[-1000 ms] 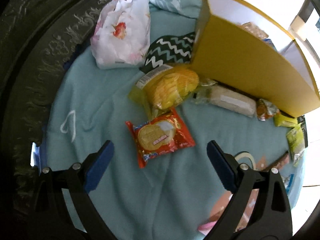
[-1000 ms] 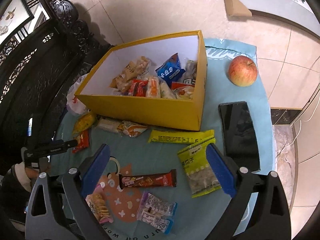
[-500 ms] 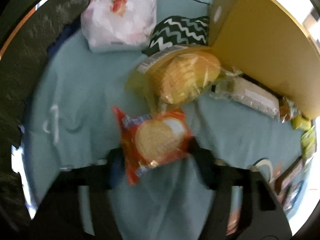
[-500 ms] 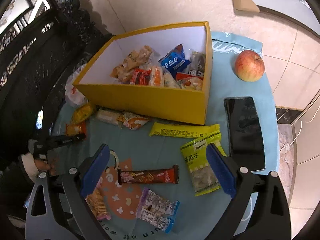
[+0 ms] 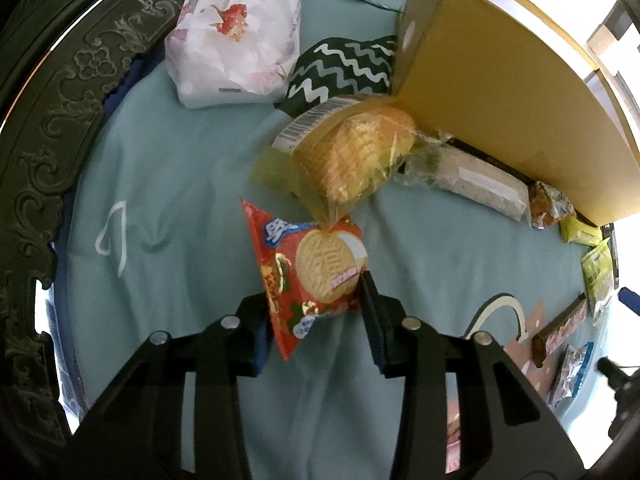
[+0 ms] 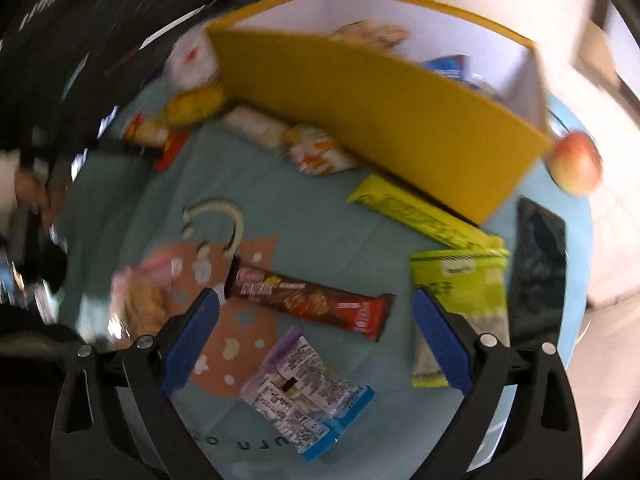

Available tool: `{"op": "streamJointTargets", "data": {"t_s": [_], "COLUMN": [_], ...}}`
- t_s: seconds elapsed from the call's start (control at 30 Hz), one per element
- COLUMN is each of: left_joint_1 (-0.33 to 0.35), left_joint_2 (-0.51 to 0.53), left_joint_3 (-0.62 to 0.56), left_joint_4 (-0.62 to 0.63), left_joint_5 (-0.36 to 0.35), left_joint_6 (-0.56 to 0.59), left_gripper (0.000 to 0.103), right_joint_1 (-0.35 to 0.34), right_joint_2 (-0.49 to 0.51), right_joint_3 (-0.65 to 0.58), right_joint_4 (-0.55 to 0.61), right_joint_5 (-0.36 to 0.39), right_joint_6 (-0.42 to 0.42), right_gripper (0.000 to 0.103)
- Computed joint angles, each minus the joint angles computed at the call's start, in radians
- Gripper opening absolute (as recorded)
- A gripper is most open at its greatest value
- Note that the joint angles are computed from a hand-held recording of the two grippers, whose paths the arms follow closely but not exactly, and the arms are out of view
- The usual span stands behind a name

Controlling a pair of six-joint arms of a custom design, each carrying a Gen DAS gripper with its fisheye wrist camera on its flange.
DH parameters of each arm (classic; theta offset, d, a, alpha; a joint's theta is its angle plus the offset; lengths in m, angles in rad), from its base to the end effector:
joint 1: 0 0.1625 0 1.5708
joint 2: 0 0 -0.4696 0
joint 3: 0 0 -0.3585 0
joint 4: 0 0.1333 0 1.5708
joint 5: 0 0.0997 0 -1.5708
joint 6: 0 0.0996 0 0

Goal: Organize snacks
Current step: 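Grasp the red cookie packet with the left tool while the right tool grasps the chocolate wafer bar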

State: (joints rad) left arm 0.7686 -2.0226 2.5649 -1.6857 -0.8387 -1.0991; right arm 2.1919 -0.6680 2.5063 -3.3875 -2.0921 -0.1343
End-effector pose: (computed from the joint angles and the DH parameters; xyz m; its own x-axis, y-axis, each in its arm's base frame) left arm 0.0224 -0.2563 0.2912 -0.7272 -0.2330 -0.6457 0.0141 0.9353 -0.3535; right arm 0.2844 -0.2536 0.0191 -0.6148 -0.6176 0.4905 -0.6701 0.7370 0.0881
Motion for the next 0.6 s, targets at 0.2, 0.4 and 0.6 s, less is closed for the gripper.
{"op": "streamJointTargets", "data": {"t_s": [0.2,0.4,0.6], "left_joint_1": [0.032,0.069,0.075], "left_joint_2": [0.010,0.037,0.054], "left_joint_3": [0.006,0.004,0.009], "left_joint_4": [-0.030,-0.092,-0.126], "left_joint_5": [0.000,0.005,0.012], "left_joint_6": [0.014,0.056,0.088], "left_gripper": [0.038,0.039,0.038], "right_joint_1": [0.002,-0.013,-0.031], "right_joint_2": [0.083,0.127,0.126], "right_joint_3": [-0.044,-0.094,-0.114], "right_joint_4": [0.039,0.121,0.162], "right_joint_5": [-0.054,-0.094,-0.051], "right_joint_6": [-0.128,-0.135,-0.133], "right_gripper": [0.094,0.071,0.030]}}
